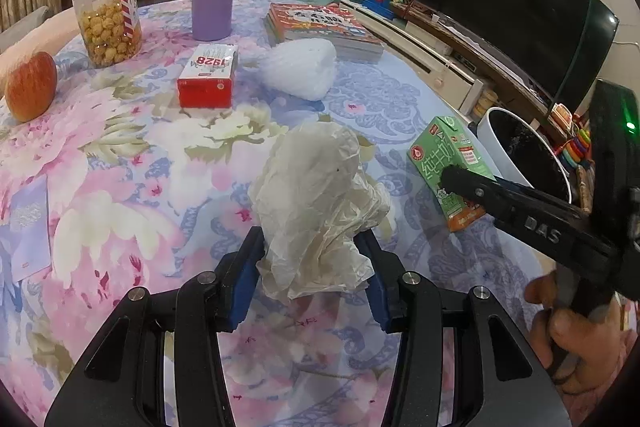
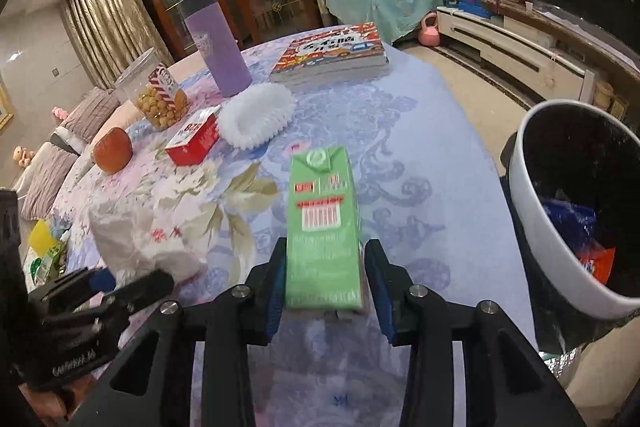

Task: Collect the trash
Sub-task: 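Lift the tissue and milk carton and carry both toward the trash bin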

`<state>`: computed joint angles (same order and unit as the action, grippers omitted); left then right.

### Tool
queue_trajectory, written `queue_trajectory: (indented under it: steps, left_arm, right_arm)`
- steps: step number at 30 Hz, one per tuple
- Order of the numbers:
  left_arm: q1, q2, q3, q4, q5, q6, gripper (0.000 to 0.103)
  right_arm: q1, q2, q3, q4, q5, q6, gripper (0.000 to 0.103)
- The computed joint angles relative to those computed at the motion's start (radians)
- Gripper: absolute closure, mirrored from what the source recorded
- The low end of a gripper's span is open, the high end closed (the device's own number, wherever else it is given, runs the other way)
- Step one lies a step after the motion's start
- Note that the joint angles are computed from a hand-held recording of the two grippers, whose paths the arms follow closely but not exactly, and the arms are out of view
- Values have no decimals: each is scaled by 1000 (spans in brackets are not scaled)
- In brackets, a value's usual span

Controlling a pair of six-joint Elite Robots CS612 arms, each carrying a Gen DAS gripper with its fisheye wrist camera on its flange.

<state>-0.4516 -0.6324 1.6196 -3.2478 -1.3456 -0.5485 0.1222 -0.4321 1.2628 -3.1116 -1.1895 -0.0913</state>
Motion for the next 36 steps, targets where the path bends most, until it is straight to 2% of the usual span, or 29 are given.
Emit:
queue_trajectory:
  steps: [5, 11, 22, 29, 36]
  left_arm:
    - [-6, -7, 2, 18, 14, 6, 57]
    - [-19, -11, -3, 30, 23, 25, 57]
    - [-52, -12, -22, 25, 22, 72, 57]
    - [-73, -11, -37, 27, 25, 98, 57]
    - [-86, -9, -48, 34, 34, 119, 57]
  right_arm:
    - [-1, 12, -24, 39, 3, 3, 70]
    - [-19, -17, 43, -36, 49, 17, 71]
    - [-66, -81, 171, -157, 90, 68, 71]
    - [-91, -110, 231, -230, 90, 96, 71]
    - [-109, -115, 250, -253, 95, 118, 71]
